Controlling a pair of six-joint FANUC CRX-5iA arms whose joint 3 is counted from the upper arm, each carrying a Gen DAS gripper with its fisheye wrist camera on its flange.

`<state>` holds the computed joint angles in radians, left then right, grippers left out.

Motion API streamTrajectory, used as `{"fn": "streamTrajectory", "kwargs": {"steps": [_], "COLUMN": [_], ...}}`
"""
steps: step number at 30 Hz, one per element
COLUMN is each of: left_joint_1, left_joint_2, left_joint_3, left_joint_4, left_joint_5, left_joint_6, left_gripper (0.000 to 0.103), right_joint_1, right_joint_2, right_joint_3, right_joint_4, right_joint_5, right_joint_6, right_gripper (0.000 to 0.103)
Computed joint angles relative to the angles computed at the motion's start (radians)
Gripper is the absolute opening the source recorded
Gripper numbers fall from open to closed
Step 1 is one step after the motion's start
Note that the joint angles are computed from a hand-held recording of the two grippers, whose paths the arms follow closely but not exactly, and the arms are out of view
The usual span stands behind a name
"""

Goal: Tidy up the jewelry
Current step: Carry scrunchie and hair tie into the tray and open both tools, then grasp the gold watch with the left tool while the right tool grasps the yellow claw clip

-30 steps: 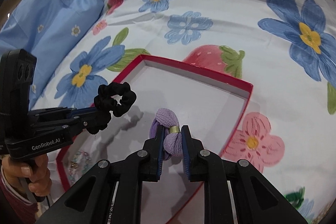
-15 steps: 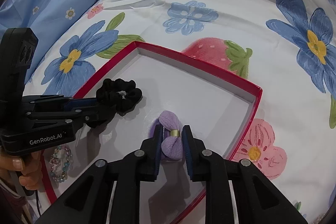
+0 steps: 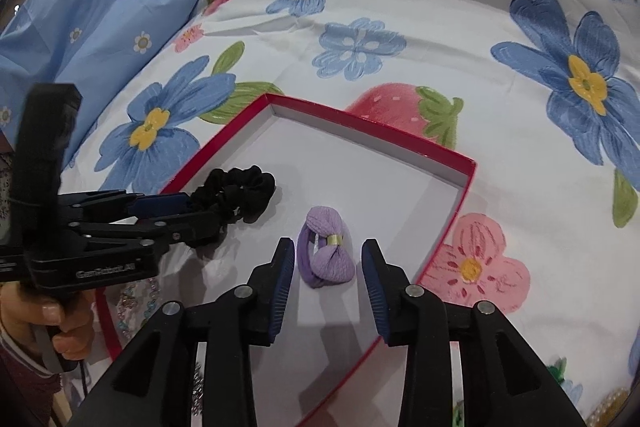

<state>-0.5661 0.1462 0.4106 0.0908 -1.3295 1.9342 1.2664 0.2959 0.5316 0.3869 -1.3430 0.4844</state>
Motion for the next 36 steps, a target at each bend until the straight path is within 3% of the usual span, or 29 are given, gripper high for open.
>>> {"fn": "streamTrajectory", "kwargs": {"steps": [3,14,25,36], "left_joint_1": [-0.010,-0.073,-0.166,-0.230], "left_joint_2": [-0.019,-0.080,-0.053,-0.007], "left_joint_3": [-0.003,0.001,0.056,0.113], "left_joint_4": [-0.016,-0.020,0.002,0.026], "left_joint_5": [-0.001,0.032,0.050,0.055], "left_joint_6": [0.014,0.059,0.074,0.058], "left_gripper": [0.059,0.060,0.065,0.065], "right_joint_1": [0.020,0.123,0.258,0.419], "right_joint_2": [-0.038,-0.198,-0.364,-0.501], "right_joint_3": [-0.038,-0.218,-0.403,-0.549], "right_joint_4": [0.030,0.175,0.288,0.354], "right_joint_5": [0.016,0.031,-0.085,-0.270], "right_joint_6": [-0.046,-0.271,-0.517,-0.756], "right_gripper": [0.037,0.043,0.044,0.049]}}
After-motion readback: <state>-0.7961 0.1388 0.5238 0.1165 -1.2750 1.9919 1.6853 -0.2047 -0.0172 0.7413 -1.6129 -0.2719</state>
